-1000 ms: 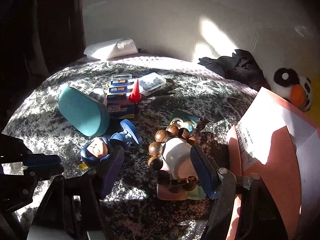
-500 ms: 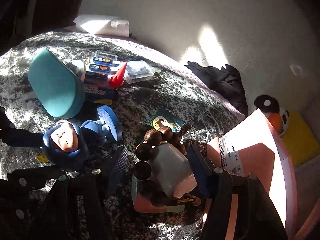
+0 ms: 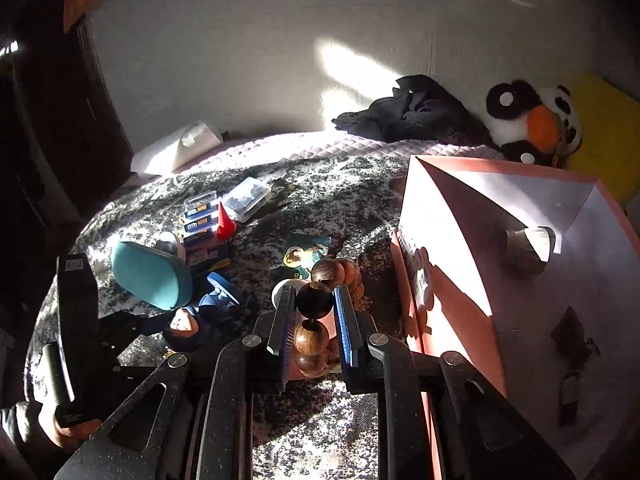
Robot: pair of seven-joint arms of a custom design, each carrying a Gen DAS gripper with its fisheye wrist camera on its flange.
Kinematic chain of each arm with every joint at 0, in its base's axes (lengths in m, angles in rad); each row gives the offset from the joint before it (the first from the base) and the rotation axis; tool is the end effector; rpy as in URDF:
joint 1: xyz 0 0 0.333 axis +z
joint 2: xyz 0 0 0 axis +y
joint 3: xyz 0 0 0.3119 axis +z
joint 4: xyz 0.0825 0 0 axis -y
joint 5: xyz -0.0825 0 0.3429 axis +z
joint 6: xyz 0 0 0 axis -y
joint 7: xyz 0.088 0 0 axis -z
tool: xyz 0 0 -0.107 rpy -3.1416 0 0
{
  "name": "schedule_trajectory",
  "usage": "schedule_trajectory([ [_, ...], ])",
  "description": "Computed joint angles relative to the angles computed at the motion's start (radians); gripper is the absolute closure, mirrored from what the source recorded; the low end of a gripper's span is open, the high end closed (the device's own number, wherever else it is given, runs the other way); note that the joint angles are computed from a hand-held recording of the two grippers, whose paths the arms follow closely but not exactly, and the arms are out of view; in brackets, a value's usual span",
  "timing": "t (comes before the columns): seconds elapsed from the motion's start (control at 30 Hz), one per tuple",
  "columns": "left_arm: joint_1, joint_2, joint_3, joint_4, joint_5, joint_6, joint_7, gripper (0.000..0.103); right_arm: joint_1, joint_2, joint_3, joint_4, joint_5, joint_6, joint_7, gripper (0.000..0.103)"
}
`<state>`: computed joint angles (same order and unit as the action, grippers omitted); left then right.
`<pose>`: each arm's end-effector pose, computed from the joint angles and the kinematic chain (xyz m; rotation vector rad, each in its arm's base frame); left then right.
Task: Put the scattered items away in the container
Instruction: 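Lift the figurine with left tool while right tool carries the bracelet to the pink box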
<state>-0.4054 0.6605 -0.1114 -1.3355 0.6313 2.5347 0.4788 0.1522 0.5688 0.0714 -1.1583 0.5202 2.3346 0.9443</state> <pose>0.6444 -0.3477 0.4162 -2.0290 1.6697 -0.7315 0.7063 0.1523 0.5450 -2.0931 1.1315 -0.2699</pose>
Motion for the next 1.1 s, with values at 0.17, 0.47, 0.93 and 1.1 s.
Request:
schedule_trajectory([
  [0.17, -0.016, 0.032, 0.023, 0.045, 0.016, -0.018, -0.034, 0.044, -0.061, -0.067, 0.023, -0.058, 0.096, -0.044, -0.05, 0.083],
  [0.47, -0.034, -0.059, 0.024, -0.064, 0.062, -0.052, -0.104, 0.045, -0.08, -0.154, 0.009, -0.149, 0.166, -0.082, -0.113, 0.083],
  [0.93, -0.05, -0.352, -0.051, -0.344, 0.221, -0.105, -0.372, 0.047, -0.068, -0.401, -0.022, -0.431, 0.301, -0.081, -0.264, 0.083],
  [1.1, -0.065, -0.388, -0.086, -0.326, 0.26, -0.156, -0.386, 0.047, -0.064, -0.485, -0.047, -0.501, 0.349, -0.089, -0.315, 0.083],
])
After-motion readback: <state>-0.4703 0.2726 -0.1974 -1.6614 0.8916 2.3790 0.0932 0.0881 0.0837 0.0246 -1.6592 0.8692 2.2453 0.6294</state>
